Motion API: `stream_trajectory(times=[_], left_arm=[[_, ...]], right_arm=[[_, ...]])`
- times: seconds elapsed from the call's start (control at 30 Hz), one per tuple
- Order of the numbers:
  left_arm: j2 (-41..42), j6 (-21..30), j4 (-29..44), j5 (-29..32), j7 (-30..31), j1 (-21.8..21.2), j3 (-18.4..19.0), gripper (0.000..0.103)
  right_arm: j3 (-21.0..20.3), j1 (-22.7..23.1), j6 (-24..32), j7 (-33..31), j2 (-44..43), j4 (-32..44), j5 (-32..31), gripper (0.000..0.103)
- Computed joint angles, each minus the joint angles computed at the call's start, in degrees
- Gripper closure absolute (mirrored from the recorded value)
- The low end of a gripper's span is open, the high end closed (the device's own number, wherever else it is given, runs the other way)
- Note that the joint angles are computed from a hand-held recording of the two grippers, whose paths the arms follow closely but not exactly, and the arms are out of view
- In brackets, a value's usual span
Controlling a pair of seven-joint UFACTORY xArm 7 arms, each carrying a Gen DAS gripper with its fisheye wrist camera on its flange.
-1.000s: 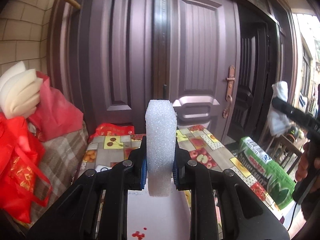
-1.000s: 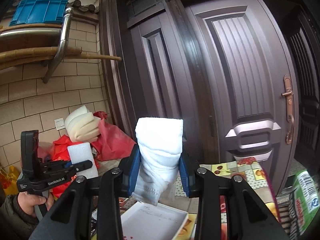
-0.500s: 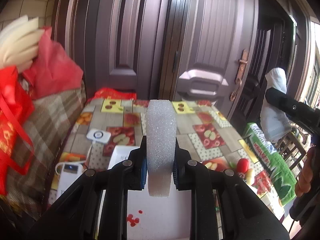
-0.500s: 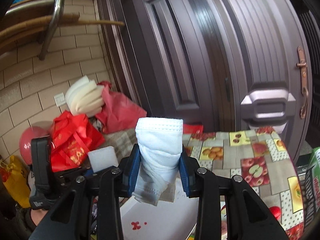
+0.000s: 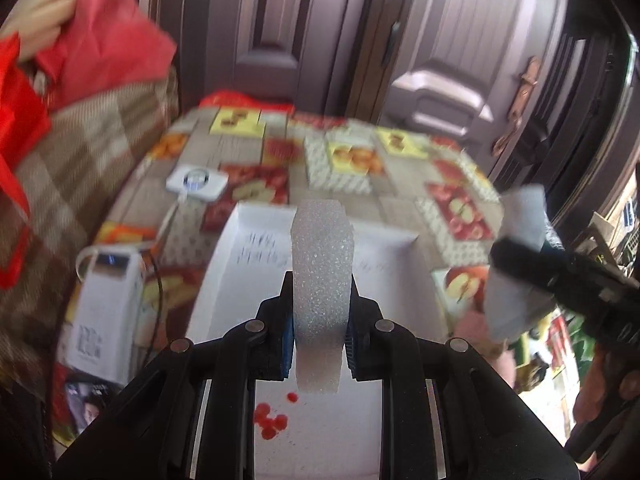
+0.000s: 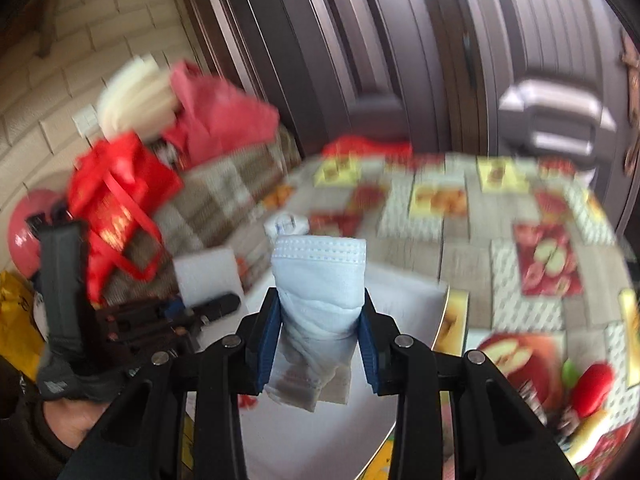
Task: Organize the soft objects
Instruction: 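Carry the foam block and mask to the white tray and open both tools, then move both open tools back over the soft items on the table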
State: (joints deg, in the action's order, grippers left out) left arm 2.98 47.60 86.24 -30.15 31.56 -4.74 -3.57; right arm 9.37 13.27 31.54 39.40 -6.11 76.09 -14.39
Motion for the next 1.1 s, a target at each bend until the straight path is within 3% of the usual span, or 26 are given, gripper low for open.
stream_trajectory(times=[0.27, 0.4, 0.43, 0.47, 0.5, 0.53, 0.57, 1.1], left_arm=[[4.09, 0.22, 1.08, 3.32, -3.00, 0.18, -0.43, 0.084], [5.28, -0.98, 1.43, 5.11, -4.67, 0.31, -0.71, 0.083], [5.52, -1.53, 1.46, 5.28, -4.70, 0.35, -0.82, 0.078], [5.57, -2.89, 1.07, 6.30, -5.25, 0.19, -0.80, 0.066], [5.56, -3.89, 0.73, 7.13, -5.79, 0.08, -0.80, 0.022], [5.51, -5.53, 0.19, 9.10, -7.45, -0.28, -0.58, 0.006], [5.51, -6.72, -0.11, 10.19, -8.45, -0.26, -0.39, 0.002], [2.90, -6.31, -1.57, 6.43, -7.22, 1.03, -0.75, 0.000]], right_arm=[[-1.08, 0.99, 1.90, -3.53, 4.23, -1.02, 4.91, 0.065], [-1.22, 1.41, 1.90, -2.37, 5.88, 0.08, 1.59, 0.063], [-1.30, 1.54, 1.51, -2.19, 6.22, 0.15, 1.04, 0.048], [-1.40, 1.66, 1.49, -2.16, 6.60, 0.49, 0.63, 0.022], [-1.46, 1.81, 1.24, -2.16, 6.87, 0.61, 0.08, 0.011], [-1.52, 1.97, 1.14, -2.10, 7.09, 0.74, -0.60, 0.000], [-1.64, 2.16, 1.35, -0.45, 7.06, 0.74, -2.97, 0.000], [-0.92, 2.99, 2.62, 3.99, 4.72, -0.61, -11.22, 0.000]])
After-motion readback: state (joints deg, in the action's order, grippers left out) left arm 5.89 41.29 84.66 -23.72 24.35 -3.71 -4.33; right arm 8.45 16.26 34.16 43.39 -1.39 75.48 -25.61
